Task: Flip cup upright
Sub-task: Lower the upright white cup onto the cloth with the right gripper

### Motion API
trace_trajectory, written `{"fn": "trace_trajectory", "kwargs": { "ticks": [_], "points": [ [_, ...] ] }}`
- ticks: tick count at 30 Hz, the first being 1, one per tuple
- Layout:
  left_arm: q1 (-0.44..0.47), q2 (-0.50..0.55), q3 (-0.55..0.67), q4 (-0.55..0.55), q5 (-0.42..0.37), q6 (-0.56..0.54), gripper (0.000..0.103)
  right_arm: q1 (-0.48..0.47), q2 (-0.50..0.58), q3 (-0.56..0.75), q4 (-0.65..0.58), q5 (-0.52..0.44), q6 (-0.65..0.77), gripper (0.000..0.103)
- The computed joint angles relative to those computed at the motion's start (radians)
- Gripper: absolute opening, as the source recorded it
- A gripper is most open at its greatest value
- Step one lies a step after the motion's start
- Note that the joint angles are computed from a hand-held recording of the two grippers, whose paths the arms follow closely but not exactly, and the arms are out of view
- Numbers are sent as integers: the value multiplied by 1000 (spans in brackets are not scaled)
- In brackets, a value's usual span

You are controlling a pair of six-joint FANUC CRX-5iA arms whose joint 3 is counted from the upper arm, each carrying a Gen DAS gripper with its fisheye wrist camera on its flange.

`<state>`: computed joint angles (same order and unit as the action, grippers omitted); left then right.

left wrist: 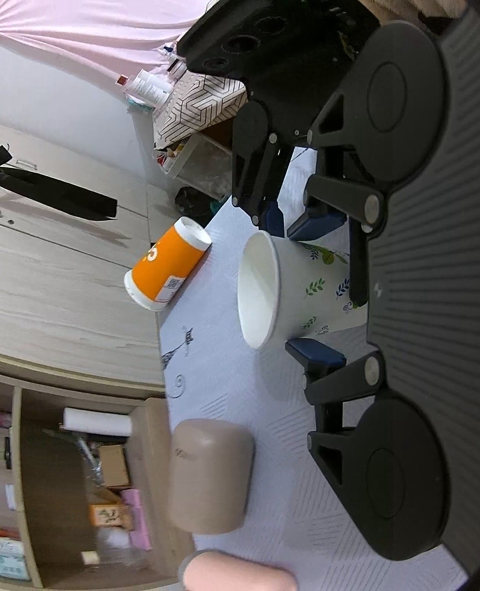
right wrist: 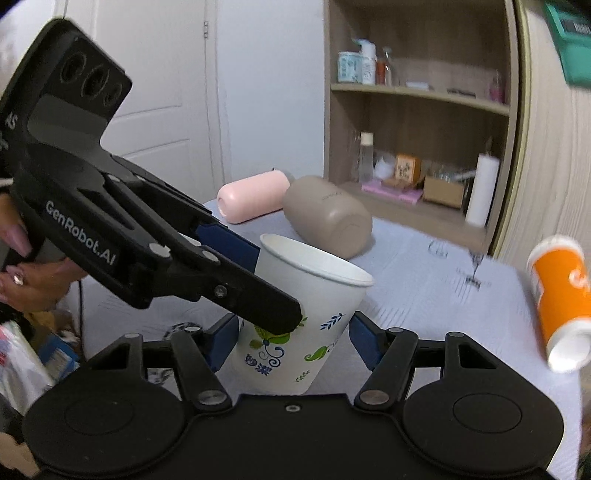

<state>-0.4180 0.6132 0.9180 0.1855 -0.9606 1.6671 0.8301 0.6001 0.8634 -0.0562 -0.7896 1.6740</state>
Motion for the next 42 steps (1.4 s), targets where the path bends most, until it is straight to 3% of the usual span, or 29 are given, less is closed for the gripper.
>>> {"fn": "trace_trajectory", "kwargs": {
  "ticks": [8, 13, 22, 30, 38, 42],
  "points": [
    [0, 1, 0, -61, 46, 56, 57, 23, 47, -14, 173, 119, 1, 70],
    [1, 3, 3, -114, 78, 91, 56, 7, 110, 88, 136, 103, 65, 70],
    [-21, 40, 61, -230, 92, 88, 56, 5, 162, 131, 198, 125, 77, 70],
    [-24, 67, 79, -230, 95, 75, 56, -2, 155, 105, 203, 126, 55, 70],
    [-37, 123, 208, -250, -43, 97, 56, -4, 169, 154, 175, 43, 78, 74],
    [-41, 114, 201, -274, -52, 133, 59, -3, 143, 117, 165, 50, 76, 79]
  ]
}}
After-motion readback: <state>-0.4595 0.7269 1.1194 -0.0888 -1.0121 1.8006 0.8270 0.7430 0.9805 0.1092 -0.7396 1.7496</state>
